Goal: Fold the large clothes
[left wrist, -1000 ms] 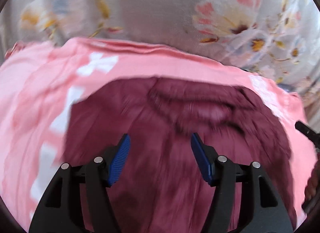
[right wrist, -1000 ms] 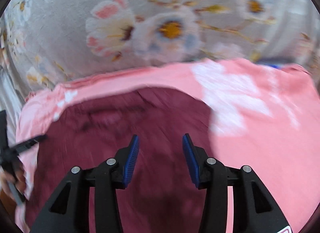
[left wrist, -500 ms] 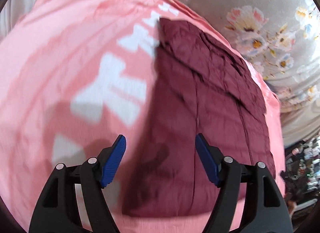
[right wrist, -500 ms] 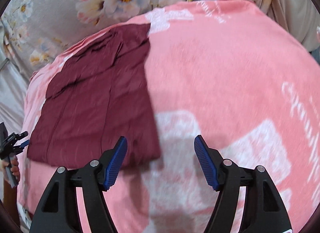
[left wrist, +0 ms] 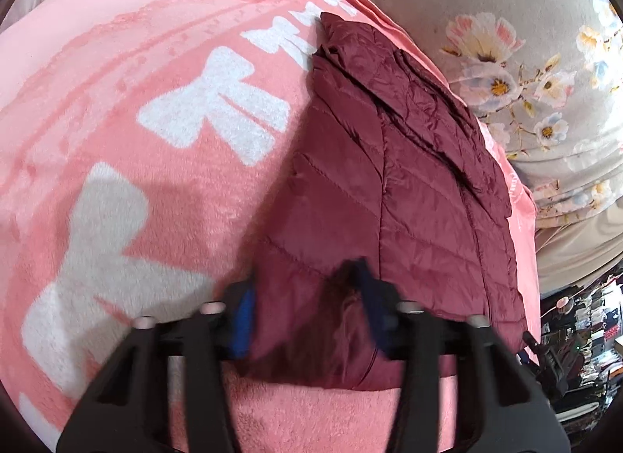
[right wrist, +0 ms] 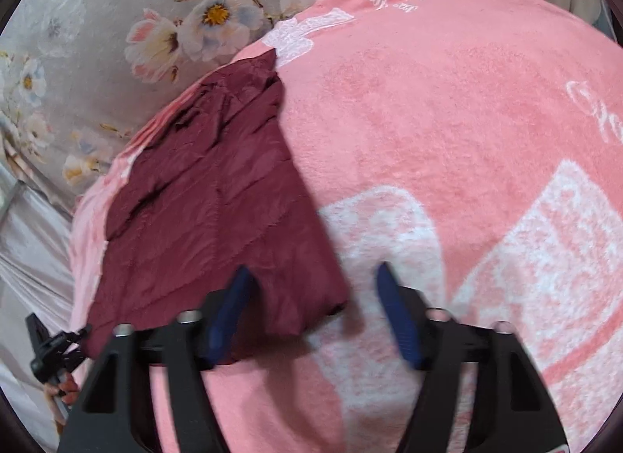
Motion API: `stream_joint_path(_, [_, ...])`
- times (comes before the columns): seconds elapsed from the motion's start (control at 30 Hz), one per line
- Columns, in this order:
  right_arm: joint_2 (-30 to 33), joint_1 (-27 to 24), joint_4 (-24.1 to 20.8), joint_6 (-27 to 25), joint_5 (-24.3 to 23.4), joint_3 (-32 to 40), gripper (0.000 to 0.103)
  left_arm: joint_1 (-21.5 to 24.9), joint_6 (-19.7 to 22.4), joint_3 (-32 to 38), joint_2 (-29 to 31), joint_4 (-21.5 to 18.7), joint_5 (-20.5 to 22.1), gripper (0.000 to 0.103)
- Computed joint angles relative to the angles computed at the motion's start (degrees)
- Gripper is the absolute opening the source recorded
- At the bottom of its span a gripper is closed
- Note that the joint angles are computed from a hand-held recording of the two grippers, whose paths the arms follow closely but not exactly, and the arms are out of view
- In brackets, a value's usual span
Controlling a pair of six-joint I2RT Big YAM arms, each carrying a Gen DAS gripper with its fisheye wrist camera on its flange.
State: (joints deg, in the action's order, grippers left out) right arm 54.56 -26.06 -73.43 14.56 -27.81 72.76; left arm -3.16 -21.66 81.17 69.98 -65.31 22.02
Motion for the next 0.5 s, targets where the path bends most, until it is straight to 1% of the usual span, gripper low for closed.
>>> stream_joint_path(0.03, [0.36,-0.1,-0.7,-0.03,-2.04,0.29,0.019,0.14,0.23,0.06,-0.2,-0.13,0.71,0.018])
stream_joint_path(0.07, [0.17,0.01,-0.76,0.54,-2.53,0.52,0.011,0.29,0.44,0.11,-0.62,-0.17,1.18,0.011])
stream_joint_path(0.1, [-0.58,0.21,-0.27,0.82,-2.28,0.65,0.007,0.39,0.63,0.12,-1.0,-0.12,1.31,0.008])
stream_joint_path(0.17, [-1.69,-0.11,0.2,0.38,-3.32,1.22,0.005,0.43,1.46,0.35,-2.49,0.03,1.57,0.006])
stream_joint_path(0.23, [-3.19,-1.02,0.2,-0.14,-5.39,2.07,0.004,0.46,1.95,0.66,-3.96,-0.24,1.8,0.005])
stream_joint_path(0.3, [-4.97,-2.57,-0.78,-1.75,-7.31,3.38,0.003,0.59,2.02,0.93,-5.55,-0.77,2.25,0.004])
stream_joint_path(0.4, [-7.83,-5.68,-3.45,-5.72,-9.53,5.53,0.003,1.51,2.4,1.25,-8.65,-2.29,3.73,0.004])
stream_joint_path(0.5, [-10.82,-11.63,-7.48,-10.54,-13.28,7.73,0.003,3.16,3.09,1.11,-12.39,-4.75,5.33,0.004])
